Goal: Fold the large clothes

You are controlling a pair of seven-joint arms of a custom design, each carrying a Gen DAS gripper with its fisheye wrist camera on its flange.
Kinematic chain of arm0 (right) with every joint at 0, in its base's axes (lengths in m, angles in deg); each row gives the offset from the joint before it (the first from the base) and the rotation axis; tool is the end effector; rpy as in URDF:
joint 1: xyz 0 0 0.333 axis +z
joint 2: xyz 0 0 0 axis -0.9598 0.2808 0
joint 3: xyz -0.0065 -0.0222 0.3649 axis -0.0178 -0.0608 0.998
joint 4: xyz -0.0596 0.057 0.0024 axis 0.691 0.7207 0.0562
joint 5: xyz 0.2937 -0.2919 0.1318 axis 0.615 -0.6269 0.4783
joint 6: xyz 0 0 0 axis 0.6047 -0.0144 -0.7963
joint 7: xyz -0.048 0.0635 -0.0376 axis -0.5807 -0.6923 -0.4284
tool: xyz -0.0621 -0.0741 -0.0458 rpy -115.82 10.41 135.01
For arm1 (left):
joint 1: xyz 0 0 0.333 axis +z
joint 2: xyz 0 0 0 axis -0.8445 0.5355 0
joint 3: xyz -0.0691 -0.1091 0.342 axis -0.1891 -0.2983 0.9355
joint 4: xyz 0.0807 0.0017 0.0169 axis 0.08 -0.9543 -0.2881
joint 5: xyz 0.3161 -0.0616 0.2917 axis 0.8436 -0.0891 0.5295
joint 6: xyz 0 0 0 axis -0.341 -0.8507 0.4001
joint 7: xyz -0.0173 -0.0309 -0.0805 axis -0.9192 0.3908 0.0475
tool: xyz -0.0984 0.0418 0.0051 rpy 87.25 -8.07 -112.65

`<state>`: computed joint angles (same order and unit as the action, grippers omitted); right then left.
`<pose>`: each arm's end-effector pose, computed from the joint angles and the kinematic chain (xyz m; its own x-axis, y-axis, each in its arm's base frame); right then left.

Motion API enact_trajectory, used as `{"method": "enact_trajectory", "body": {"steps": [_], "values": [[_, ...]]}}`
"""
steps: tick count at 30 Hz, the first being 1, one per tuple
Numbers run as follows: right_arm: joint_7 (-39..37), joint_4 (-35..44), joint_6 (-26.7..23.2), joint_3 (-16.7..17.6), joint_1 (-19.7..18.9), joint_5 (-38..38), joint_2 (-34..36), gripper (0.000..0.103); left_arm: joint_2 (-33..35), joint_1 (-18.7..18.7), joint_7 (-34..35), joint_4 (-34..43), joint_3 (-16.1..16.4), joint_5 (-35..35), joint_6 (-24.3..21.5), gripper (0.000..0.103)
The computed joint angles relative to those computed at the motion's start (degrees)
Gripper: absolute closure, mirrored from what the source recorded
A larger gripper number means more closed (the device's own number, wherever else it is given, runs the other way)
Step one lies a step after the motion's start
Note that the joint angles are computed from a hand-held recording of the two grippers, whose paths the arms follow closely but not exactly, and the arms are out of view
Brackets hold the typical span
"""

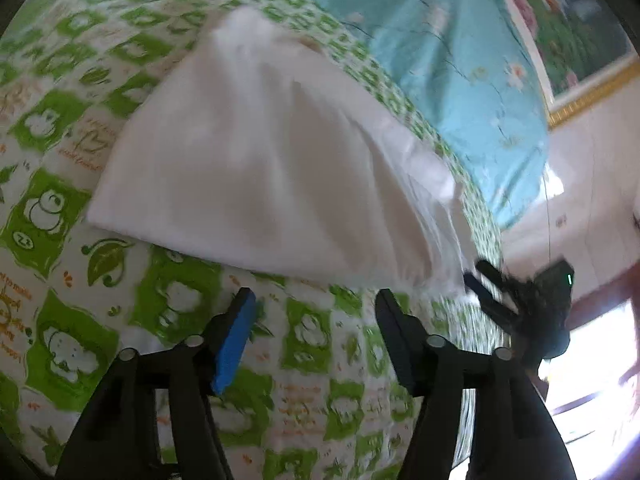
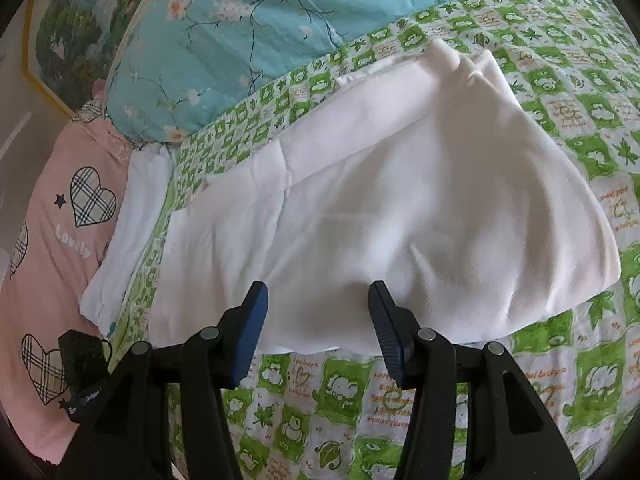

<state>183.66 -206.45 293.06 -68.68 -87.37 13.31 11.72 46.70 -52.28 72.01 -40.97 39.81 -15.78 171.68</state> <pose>0.4845 -0.0602 0.3193 -0.3302 -0.7612 -0.5581 -0.6011 0.6255 -0.4975 0.6728 -0.1165 0.2848 -0.3507 -0.6432 0.6807 -0.9236 0.1174 -0.3649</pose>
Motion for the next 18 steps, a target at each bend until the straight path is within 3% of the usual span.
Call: {"method": "enact_trajectory", "body": {"steps": [3, 8, 10, 14, 18], "values": [[-0.81, 0.26, 0.39, 0.2, 0.26, 0.26, 0.42, 0.05, 2.38, 0.46, -2.35, 2.03, -0.51, -3.45, 1.06, 0.037], [2.23, 3.52, -1.03, 1.22, -0.21, -4.26, 2.0, 0.068, 4.37, -0.18, -1.5, 4.27, -1.89, -7.39, 7.1, 0.039], [3.76, 5.49, -2.45, 1.82, -0.15, -6.2, 2.75, 0.076, 5.28, -0.68, -1.91, 5.43, -2.2, -7.21, 8.97, 0.047], [10.35, 12.73, -4.15, 3.74, -1.08, -14.77, 6.25, 0.085, 7.28, -0.82, -4.86, 7.81, -2.6, -4.89, 10.03, 0.079], [21.31, 22.31, -5.51, 4.78, -0.4, -27.22, 10.57, 0.089, 7.75, 0.5, -3.95, 8.24, -3.74, -4.67, 10.43, 0.091]]}}
